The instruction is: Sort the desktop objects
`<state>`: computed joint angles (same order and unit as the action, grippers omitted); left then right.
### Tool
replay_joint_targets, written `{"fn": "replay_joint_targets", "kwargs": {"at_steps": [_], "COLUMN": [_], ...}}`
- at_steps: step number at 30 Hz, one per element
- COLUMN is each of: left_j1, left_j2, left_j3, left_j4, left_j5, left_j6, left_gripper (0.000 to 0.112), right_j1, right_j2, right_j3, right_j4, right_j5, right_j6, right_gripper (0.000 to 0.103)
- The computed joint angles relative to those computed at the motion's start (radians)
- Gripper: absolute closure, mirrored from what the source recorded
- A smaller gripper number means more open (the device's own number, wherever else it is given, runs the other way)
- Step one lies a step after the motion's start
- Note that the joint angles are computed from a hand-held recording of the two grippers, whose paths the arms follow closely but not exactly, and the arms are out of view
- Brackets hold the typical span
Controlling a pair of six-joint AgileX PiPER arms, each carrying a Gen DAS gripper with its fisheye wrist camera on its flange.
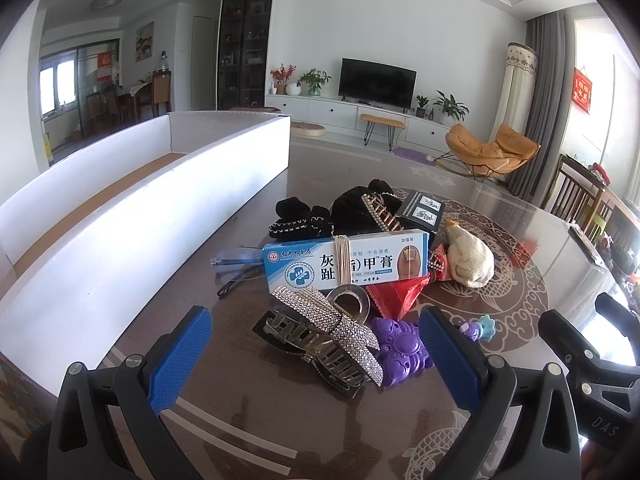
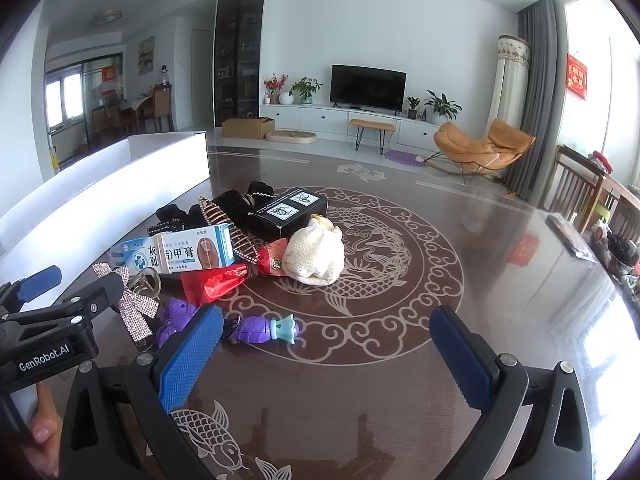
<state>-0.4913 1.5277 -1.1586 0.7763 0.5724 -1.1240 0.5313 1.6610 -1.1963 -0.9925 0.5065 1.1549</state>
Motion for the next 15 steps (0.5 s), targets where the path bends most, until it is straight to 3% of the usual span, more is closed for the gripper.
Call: {"fn": "replay_joint_targets", "kwargs": {"at_steps": [15], "left_j1": [-0.002], "left_j2": [0.000], "left_j3": [-0.002], "left_j4": [-0.012], "left_j5": [0.005], "left_j6": [0.010], "left_gripper": [0.009], "right_j1": [0.002], "right_j2": [-0.001], "right_j3": [0.002], "right_j4": [0.020], "right_j5": [-0.005], "right_j6": [-0.014], "right_gripper": [0.000]}}
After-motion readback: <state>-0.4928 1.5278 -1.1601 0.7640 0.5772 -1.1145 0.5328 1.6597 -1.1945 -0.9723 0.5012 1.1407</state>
